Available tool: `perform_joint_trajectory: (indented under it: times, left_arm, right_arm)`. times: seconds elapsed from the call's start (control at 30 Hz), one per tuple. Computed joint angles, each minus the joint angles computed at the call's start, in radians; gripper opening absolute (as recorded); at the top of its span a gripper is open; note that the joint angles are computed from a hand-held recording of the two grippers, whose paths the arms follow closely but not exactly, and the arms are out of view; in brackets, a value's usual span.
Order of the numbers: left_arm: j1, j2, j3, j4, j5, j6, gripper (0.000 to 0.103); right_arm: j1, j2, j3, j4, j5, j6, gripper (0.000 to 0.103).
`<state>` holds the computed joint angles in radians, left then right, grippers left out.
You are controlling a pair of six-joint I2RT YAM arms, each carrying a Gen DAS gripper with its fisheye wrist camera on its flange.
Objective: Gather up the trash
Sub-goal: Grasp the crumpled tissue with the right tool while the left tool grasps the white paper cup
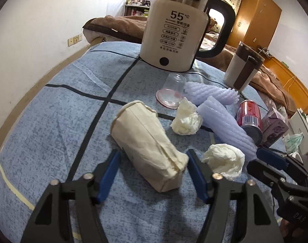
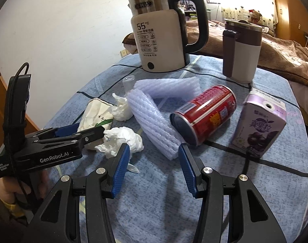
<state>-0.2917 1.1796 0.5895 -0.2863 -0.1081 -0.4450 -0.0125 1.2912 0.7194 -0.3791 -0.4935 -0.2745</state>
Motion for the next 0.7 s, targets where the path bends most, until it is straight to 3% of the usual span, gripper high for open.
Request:
perform_joint_trajectory:
  times: [0.2, 0.47, 0.7]
  left_arm:
    - [0.030, -0.034, -0.016, -0.007, 0.020, 0.023, 0.048]
    - [0.084, -0.101, -0.058, -0.025, 0.058, 0.058, 0.047]
    - [0.096, -0.132, -0.080, -0.021, 0.078, 0.061, 0.047]
  right_arm:
    - [0.021, -0.007, -0.009, 0.010, -0.001, 0.019, 0.051]
    - [0.048, -0.015, -0.026, 0.028, -0.034, 0.069, 0.051]
    - [0.149, 0.035, -0.018, 0.078, 0.045, 0.123, 0.051]
